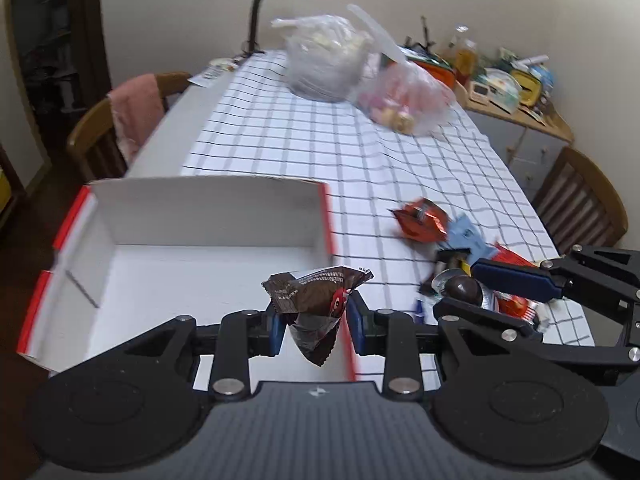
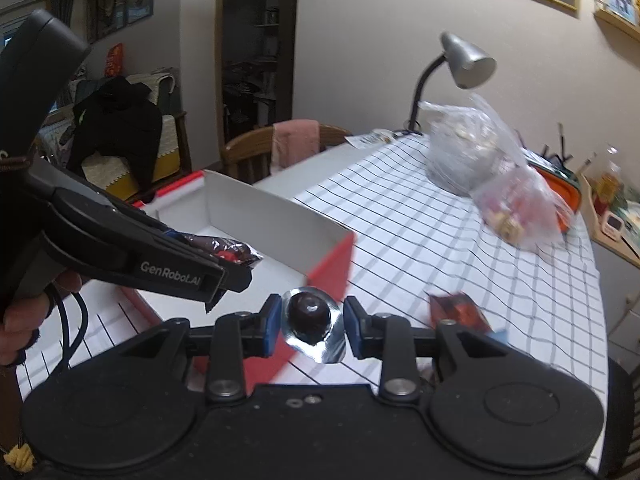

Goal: Organize snacks
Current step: 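Carry the chocolate wrapper and round chocolate over the open cardboard box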

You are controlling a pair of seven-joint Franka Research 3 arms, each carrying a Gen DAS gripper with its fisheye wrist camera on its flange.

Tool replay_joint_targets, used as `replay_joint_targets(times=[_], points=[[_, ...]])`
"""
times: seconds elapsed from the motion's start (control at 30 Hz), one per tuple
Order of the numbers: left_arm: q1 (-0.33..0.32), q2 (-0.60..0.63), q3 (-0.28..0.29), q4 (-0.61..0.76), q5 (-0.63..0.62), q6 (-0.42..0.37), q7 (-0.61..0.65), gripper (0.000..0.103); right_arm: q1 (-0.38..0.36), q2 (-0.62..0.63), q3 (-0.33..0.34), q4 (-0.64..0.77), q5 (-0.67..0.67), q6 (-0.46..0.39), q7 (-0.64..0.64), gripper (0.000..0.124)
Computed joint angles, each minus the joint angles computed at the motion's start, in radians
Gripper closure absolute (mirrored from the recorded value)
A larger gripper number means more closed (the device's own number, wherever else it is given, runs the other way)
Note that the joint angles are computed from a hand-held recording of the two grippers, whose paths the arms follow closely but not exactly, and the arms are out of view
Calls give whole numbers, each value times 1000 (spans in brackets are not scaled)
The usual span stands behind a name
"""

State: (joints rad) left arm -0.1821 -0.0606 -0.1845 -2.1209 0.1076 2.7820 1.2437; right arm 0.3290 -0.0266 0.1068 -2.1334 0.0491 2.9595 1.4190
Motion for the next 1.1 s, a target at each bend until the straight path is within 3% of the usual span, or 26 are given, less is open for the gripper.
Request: replay_joint_targets(times=[0.2,0.5,1.1], points=[[40,-29,38,-28,-13,-6,43,72,48,124,-3,137,-91,-41,120,92],[99,2,79,-20,-66,-42,161,72,142,301,-40,338,-114,-170,199,92],[176,167,55,111,-60,-192,309,72,194,474,-66,546,-116,-424,295,91]])
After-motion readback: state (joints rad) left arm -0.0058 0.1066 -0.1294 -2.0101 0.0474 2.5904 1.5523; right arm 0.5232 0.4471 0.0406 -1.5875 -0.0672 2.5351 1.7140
